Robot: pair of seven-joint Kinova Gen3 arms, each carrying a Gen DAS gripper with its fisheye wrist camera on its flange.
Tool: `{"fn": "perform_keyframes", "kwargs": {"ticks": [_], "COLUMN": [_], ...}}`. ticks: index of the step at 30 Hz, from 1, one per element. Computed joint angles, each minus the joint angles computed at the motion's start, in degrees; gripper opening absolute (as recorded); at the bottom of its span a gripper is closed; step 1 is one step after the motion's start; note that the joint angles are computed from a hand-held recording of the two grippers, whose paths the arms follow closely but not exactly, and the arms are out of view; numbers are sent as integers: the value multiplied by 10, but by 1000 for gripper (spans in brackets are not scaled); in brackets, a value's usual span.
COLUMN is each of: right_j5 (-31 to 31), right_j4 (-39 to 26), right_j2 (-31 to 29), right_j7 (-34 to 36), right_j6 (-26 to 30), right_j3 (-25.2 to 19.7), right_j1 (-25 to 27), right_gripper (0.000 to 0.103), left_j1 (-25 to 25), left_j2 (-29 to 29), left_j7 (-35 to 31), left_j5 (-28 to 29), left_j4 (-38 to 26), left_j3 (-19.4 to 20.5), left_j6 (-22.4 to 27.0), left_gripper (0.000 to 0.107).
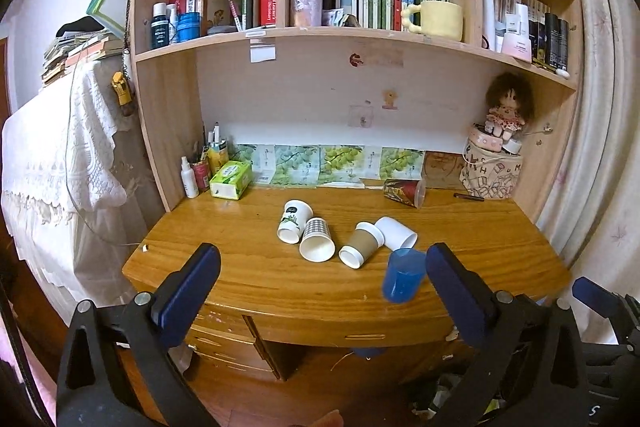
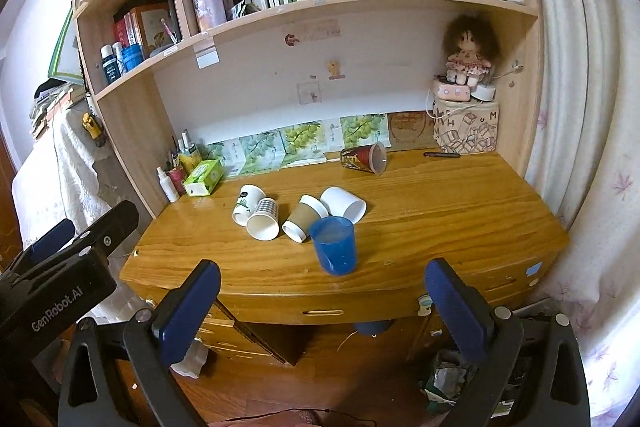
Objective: Flip cup upright
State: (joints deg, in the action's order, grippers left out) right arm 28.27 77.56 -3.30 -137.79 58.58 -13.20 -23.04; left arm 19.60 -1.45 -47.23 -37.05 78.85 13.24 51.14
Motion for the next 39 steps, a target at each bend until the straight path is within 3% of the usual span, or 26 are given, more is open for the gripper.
{"fn": "perform_keyframes", "kwargs": {"ticks": [27, 39], "right_j5": [-22, -42], "right_j4": [-20, -27], "right_j2": [20, 27], "right_j7": [21, 37], "right_j6": [5, 10], "right_j3": [21, 27], "right_j1": [0, 1], "right_gripper": [102, 102], "left_j1": [0, 3], "left_j2": [10, 13], "left_j7": [-49, -42], "left_j5": [47, 54], "left_j4": [-8, -9], "left_j3": [-15, -14], "left_j6": [-37, -31], "left_gripper": [103, 103]}}
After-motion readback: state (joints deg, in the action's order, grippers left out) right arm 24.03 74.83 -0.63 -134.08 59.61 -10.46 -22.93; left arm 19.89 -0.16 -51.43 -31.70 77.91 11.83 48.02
